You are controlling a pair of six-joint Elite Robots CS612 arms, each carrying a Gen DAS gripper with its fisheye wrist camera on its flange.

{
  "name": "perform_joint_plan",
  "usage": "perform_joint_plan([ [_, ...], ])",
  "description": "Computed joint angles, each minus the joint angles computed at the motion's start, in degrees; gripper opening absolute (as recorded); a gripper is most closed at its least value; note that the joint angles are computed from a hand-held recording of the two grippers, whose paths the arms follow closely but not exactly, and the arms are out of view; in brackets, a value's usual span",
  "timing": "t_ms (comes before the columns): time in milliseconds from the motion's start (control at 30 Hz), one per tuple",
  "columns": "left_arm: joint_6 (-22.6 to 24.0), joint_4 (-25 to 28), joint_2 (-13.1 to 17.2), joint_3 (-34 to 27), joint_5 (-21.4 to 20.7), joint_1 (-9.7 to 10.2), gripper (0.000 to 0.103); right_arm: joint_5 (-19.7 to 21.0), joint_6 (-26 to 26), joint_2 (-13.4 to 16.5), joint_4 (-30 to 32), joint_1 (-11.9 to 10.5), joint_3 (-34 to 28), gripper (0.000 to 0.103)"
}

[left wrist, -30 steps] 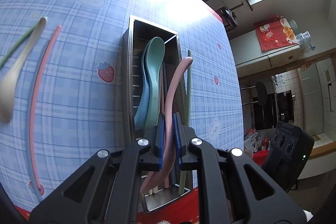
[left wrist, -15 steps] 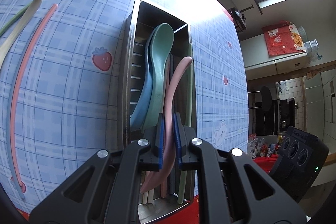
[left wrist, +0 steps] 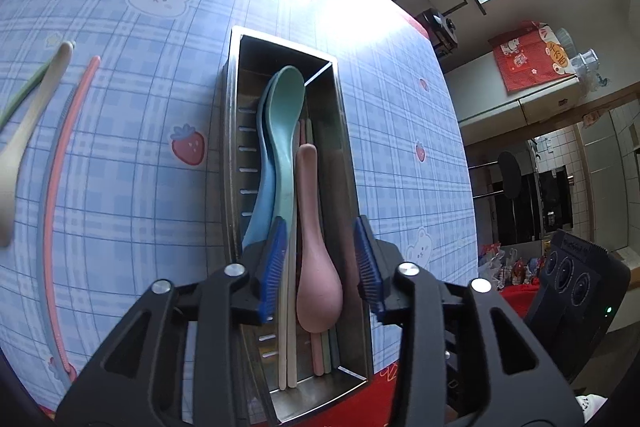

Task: Organize utensils
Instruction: 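Lower the pink spoon and green chopstick into the caddy and open both tools, then move both open tools back over the remaining utensils on the table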

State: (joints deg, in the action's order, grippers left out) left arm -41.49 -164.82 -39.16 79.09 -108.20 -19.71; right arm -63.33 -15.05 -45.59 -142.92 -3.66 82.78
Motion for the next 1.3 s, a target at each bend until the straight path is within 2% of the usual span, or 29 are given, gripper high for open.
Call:
perform_joint_plan([
  [33,0.90,-0.10,-0.50,0.36,0.96,0.00,0.055,-0.06,-0.03,-0.19,-0.65,-0.02,0.22,0.017],
  [67,1.83,-0.20,-1.02,0.78,1.89,0.04,0.059,-0.08,0.05,-0.38,-1.41,-0.02,0.46,0.028],
  [167,4.45,0.01,-2.73,2.28,5.02,0.28,0.078,0.28,-0.07,-0.81,-3.39,0.06,0.98,0.047],
  [200,5.14,-0.02,-3.32,2.92,6.08,0.41,0.087,0.39,-0.24,-0.95,-3.89,0.16,1.10,0.050],
  [267,6.43,-0.36,-4.53,4.37,8.22,0.72,0.090,0.69,-0.46,-1.19,-4.77,0.44,1.30,0.062],
  [333,7.63,-0.02,-5.68,5.81,10.19,1.20,0.097,0.76,-1.04,-1.33,-5.39,0.94,1.36,0.068],
  [633,12.84,1.50,-9.60,12.21,17.23,3.68,0.097,2.48,-3.00,-1.46,-6.57,3.65,1.94,0.069],
  [767,19.27,0.84,-10.80,14.74,20.21,4.34,0.097,3.00,-4.35,-1.44,-6.25,5.13,2.11,0.069],
  [900,25.60,0.26,-11.38,16.51,21.63,5.09,0.097,1.76,-4.24,-0.94,-5.69,6.80,1.57,0.069],
  [1033,28.90,0.71,-10.95,16.93,22.46,6.21,0.097,-3.01,-4.25,0.23,-6.16,8.83,0.33,0.069],
  [1300,34.27,1.06,-8.38,15.47,20.79,8.58,0.097,-14.56,-7.19,2.71,-7.32,12.77,-2.17,0.069],
])
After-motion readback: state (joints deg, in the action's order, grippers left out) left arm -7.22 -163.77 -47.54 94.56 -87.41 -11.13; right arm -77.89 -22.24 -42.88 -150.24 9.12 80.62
